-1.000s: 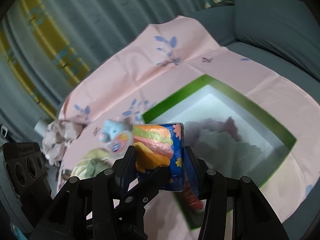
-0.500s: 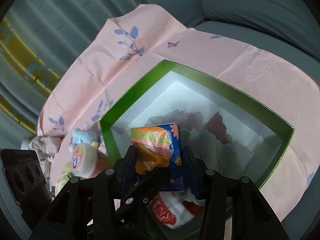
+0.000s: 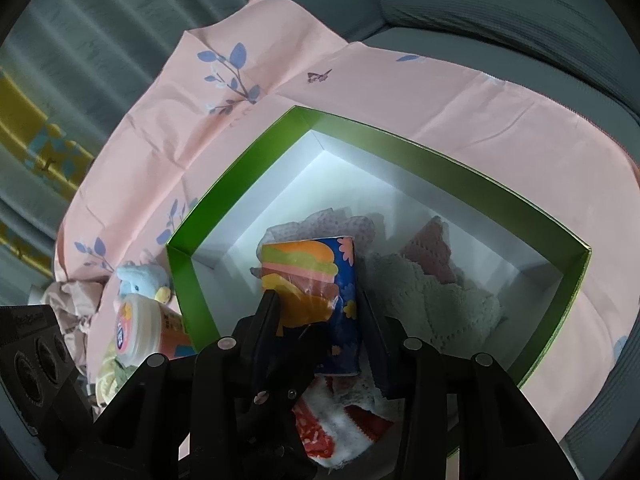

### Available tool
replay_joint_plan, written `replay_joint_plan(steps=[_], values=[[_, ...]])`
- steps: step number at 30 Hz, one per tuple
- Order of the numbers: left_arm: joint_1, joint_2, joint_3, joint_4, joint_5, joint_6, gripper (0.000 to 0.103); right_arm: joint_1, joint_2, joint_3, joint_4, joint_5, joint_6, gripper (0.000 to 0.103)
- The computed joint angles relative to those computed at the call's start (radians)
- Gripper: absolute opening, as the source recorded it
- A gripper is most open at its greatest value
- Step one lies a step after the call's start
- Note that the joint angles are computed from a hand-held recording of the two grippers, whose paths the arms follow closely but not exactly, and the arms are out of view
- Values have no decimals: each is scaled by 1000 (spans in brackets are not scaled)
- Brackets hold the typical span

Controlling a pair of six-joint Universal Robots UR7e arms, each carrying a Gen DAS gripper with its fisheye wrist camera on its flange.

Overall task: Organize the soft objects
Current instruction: 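Carry the tissue pack into the green box and open the right tool, then return the right tool to the blue plush elephant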

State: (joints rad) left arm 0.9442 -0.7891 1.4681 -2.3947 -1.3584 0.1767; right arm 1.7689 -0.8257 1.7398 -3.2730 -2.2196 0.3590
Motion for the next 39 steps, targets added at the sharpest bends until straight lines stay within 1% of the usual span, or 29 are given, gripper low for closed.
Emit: replay_joint_plan(steps=[1,5,7,8,9,11,12,14,15,17,18,19,20,21,23,24,25,26,28,31,33,36,39], values=[[0,-1,2,-4,-1,2,35,0,2,-1,-3,-4,-2,40],[-4,-13,17,-22,-3,1,35,6,3,5,-23,-18,-16,40],[-7,-31,33,-32,-12,10,35,18,4,9,-39,-42,-29,40],[-11,-41,41,-37,-7,13,35,25,5,12,-54,-58,-36,40],[-18,-55,55,-50,14,13,36,31,4,16,-64,-68,-37,40],[-23,-77,74,-69,35,11,44,39,0,27,-92,-63,-57,40],[-22,-95,87,-80,34,4,46,45,0,31,-106,-66,-68,40],[-17,-126,107,-99,18,-6,54,62,6,26,-112,-101,-76,40],[-18,-145,120,-107,30,-9,57,71,10,21,-108,-123,-78,41],[-21,-176,144,-125,39,-15,71,81,14,20,-122,-128,-87,51],[-20,-193,157,-135,41,-14,74,85,14,21,-127,-126,-92,53],[-16,-214,171,-145,41,-17,80,89,15,21,-128,-126,-96,56],[-12,-233,182,-154,38,-24,83,93,15,22,-128,-129,-98,59],[-7,-249,193,-160,36,-31,84,99,18,18,-124,-138,-102,61],[2,-285,209,-161,44,-55,84,109,26,11,-128,-154,-113,70],[6,-299,214,-160,52,-66,85,113,30,9,-130,-160,-116,72],[11,-317,221,-159,64,-73,89,118,33,6,-130,-164,-121,75],[16,-336,232,-162,80,-77,96,122,37,3,-133,-167,-128,77],[25,-369,254,-176,113,-81,100,131,47,-7,-138,-173,-143,79],[43,-410,272,-180,184,-102,101,146,65,-28,-135,-194,-165,81],[63,-434,280,-182,219,-128,101,155,76,-40,-131,-206,-176,81],[105,-470,298,-185,260,-160,101,166,89,-56,-119,-202,-191,82],[149,-480,305,-214,268,-188,101,178,103,-73,-107,-194,-216,82]])
